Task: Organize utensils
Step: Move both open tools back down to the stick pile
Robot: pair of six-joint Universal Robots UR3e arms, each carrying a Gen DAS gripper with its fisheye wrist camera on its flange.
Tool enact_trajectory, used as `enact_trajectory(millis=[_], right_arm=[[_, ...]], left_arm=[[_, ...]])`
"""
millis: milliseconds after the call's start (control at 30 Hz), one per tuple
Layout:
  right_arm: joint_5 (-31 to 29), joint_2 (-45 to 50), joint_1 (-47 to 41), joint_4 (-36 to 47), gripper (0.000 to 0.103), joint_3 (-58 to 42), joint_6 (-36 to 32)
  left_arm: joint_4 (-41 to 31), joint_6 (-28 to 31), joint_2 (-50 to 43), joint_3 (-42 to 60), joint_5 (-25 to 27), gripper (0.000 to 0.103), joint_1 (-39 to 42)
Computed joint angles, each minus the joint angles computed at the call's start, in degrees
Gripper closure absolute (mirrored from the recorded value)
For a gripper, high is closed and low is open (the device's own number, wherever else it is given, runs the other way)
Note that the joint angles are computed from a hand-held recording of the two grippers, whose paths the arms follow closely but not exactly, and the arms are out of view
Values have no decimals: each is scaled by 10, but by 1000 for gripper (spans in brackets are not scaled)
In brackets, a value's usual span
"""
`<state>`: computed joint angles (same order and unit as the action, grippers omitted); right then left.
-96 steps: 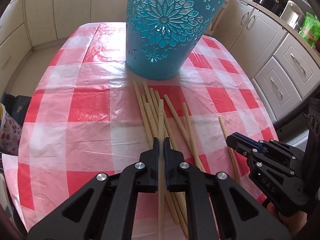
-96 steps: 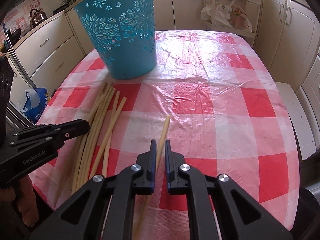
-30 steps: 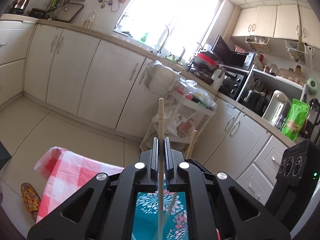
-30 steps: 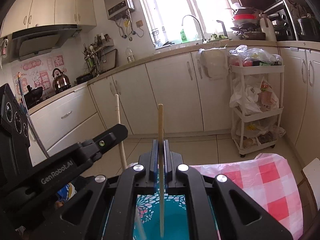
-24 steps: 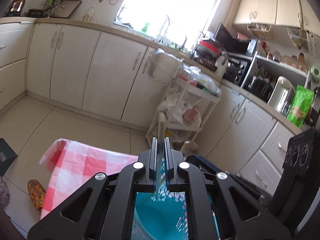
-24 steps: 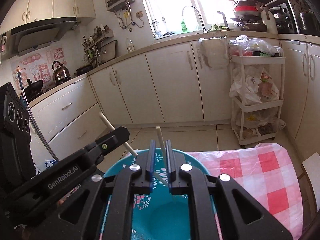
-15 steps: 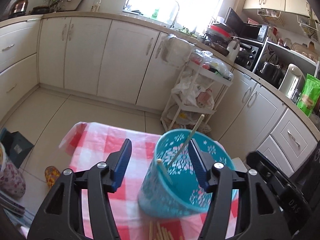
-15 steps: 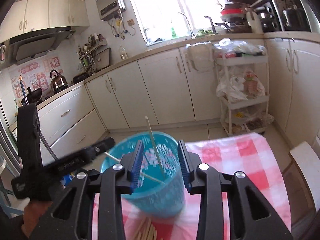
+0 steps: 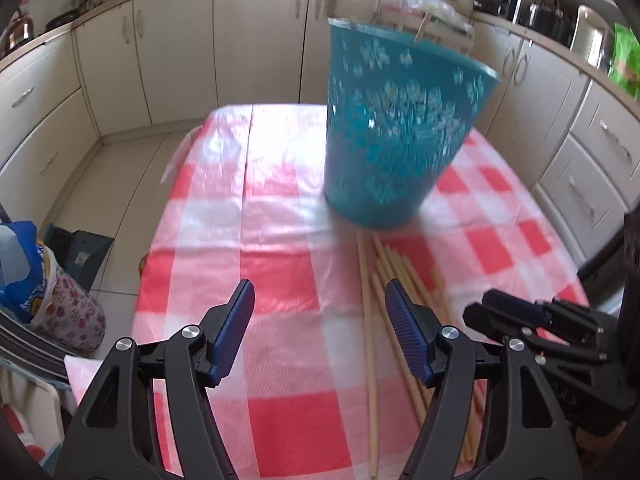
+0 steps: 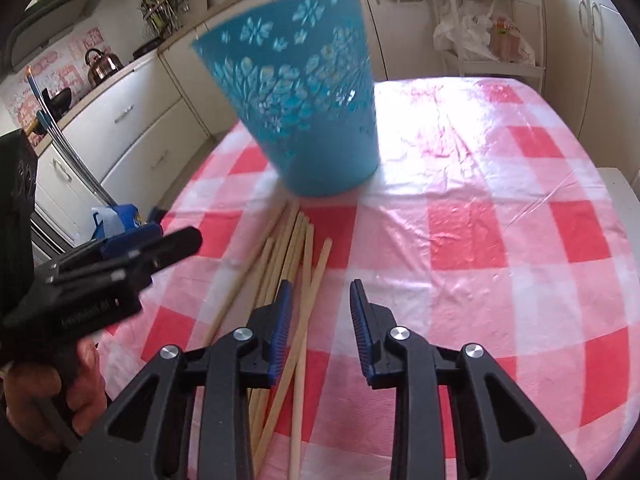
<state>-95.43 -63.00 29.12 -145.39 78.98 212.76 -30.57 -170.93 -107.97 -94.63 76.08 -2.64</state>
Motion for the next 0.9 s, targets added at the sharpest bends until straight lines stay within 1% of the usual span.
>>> enact_trajectory(millis=[100,233,333,500,600,633,667,700,767,833,900], right_arm=[[-3,29,6,27,79,-42,-1],[-13,50,14,36,92,-57,-4],[-12,39,10,8,97,-27,-2],[-10,7,-12,-20,97,20,5],[1,-15,-33,-37,97,55,11],[0,-20,-37,-39,97,61,11],[-2,-24,-42,-40,97,68,12],[-4,-28,-46,-41,97,75,13],[-13,-34,-51,-40,97,84,12],[-23,-35,-51,-30,97,82,7],[-21,-41,-55,-23,97,88,-1]], left_arm=[[10,10,5,-23,14,39,-5],[21,15,2,-39,32,39,-17],[27,17,-3,-46,43,39,-29],[13,11,-35,-8,65,39,-48],[15,12,-46,1,83,49,-58],[21,11,-45,-4,89,56,-60],[22,5,-41,-8,89,62,-59],[20,-6,-36,-12,85,66,-55],[4,-23,-23,-19,61,76,-43],[-22,-36,-8,-25,25,77,-29],[-35,-39,-5,-21,19,77,-30]])
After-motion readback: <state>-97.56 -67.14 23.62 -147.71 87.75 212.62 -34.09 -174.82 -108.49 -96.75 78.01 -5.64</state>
